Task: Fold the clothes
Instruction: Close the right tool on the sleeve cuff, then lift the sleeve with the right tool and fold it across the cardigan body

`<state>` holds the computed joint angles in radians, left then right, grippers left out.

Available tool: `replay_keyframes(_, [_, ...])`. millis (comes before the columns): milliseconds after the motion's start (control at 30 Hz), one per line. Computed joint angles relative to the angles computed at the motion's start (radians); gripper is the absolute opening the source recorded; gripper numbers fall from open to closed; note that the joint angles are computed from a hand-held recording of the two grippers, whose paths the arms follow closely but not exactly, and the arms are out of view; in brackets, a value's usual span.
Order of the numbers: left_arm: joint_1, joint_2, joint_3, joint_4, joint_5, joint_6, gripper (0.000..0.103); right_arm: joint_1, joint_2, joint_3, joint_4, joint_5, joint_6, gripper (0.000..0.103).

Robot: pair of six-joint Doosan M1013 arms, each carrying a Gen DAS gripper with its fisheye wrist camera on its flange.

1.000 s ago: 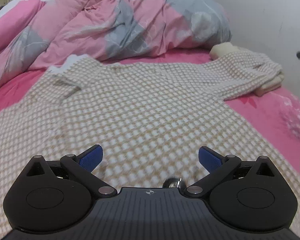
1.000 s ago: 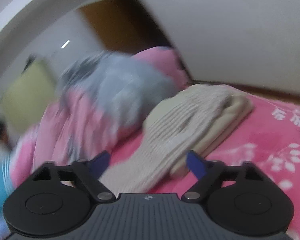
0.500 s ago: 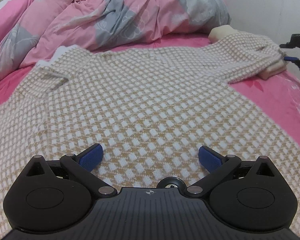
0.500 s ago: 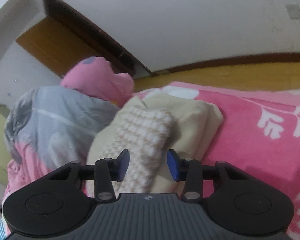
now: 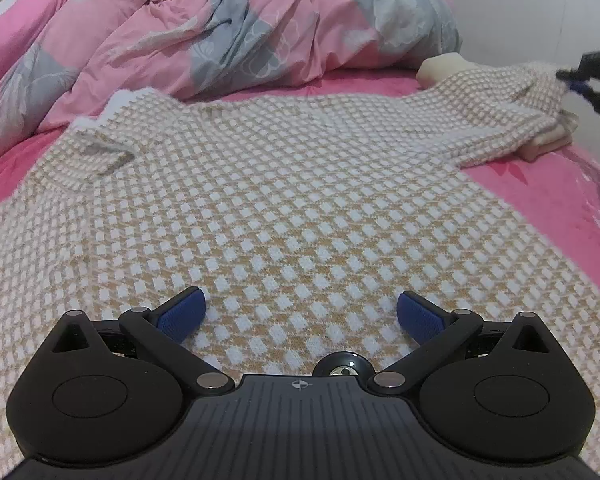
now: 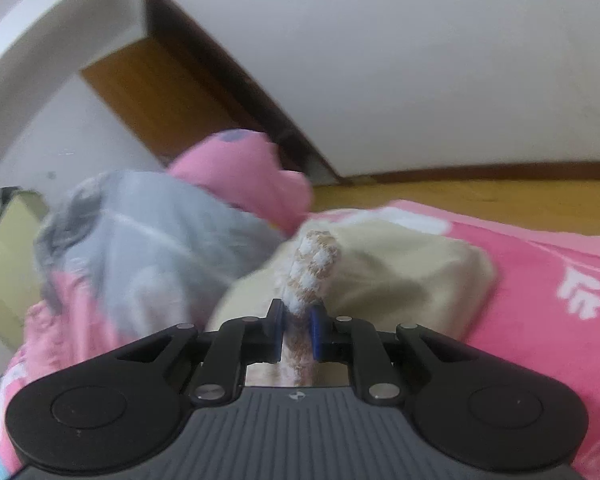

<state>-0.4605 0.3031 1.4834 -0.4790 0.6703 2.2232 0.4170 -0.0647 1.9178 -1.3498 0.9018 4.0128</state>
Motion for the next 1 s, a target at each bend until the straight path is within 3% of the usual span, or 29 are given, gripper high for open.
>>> replay_keyframes(133, [0.006,0.005,-0.002,-0.031,0.005,0.019,0.103,0.048,0.02,-0.042,-0.075,-0.02,-0.008,0.013])
replay_keyframes(333, [0.011,0.005,0.0,-0.054,0.008,0.033,0.103,0.108,0.058,-0.133,-0.149,-0.115,-0.068,0.013])
replay_keyframes(633, [0.027,0.0,0.008,-0.139,0.01,0.065,0.103,0.152,0.181,-0.332,-0.046,-0.328,-0.279,0.012])
replay_keyframes(900, [0.118,-0.037,-0.031,-0.191,0.158,-0.022,0.101,0.162,0.263,-0.416,0.01,-0.451,-0.256,0.012])
replay_keyframes(1000, [0.169,-0.068,-0.006,-0.211,0.132,-0.024,0.101,0.169,0.302,-0.457,0.046,-0.494,-0.283,0.012])
